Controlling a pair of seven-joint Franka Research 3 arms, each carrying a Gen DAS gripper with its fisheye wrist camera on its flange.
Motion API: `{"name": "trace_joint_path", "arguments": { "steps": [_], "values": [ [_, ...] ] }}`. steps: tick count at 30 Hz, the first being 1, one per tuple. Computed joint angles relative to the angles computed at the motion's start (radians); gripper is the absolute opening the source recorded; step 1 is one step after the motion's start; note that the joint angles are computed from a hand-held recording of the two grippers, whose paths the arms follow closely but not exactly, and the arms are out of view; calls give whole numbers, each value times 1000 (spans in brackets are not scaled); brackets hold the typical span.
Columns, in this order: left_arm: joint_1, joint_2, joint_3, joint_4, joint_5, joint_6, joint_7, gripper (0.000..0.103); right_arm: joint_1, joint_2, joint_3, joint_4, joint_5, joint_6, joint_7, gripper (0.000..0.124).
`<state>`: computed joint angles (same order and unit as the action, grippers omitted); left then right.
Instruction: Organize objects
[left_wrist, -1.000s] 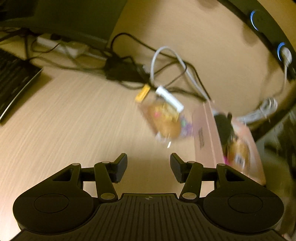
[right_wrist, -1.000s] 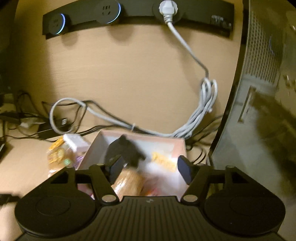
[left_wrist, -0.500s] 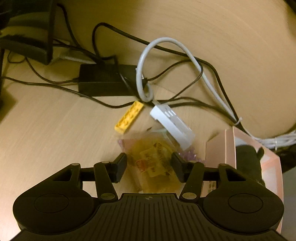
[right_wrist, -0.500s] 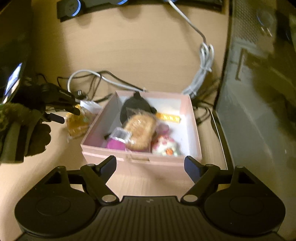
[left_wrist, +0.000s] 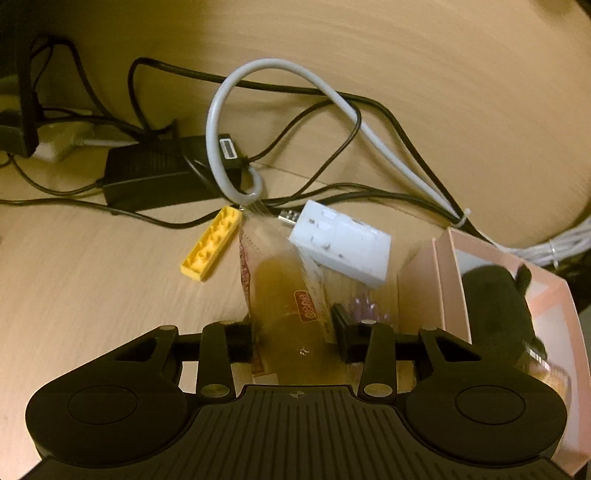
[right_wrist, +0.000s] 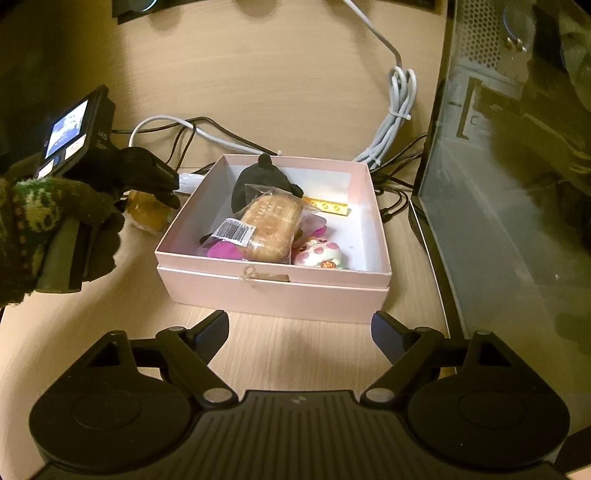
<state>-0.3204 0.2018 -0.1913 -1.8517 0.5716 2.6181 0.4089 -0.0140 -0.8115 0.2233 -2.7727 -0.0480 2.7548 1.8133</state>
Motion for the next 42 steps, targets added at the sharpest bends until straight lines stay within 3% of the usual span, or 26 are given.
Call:
{"name": "trace_joint_path", "arguments": {
  "steps": [4,9,15,19,23,25,27,31,33,37,42],
  "values": [
    [19,-76,-12,-109,-30,68,38,40,-1,-2,4,3,-7,3,-3,85],
    [45,-260,-33,-330,-115,147,106,40,11,61,-3,50,-4,42,-22,85],
    [46,-500,-26,-571,-258,169,156,40,73,264,-22,216,20,107,-89,85],
    [41,-619,-4,-676,-336,170,184,39,128,466,-29,406,35,119,-134,85],
    [39,-719,16,-758,-390,174,199,39,187,698,-42,643,29,45,-106,85],
    [36,-759,25,-790,-415,178,204,39,191,811,-35,760,-166,-2,-3,85],
    [43,-801,25,-827,-430,188,193,39,229,921,-66,898,-402,-103,183,79],
    [52,-838,35,-856,-449,177,189,40,321,1060,-161,1079,-552,-240,349,70],
    [60,-848,34,-858,-444,165,197,39,379,1127,-207,1162,-631,-331,376,48],
    [69,-859,32,-856,-440,152,208,39,466,1246,-283,1299,-705,-443,378,43],
    [63,-863,42,-859,-448,151,227,40,505,1306,-327,1358,-697,-476,347,42]
  ]
}}
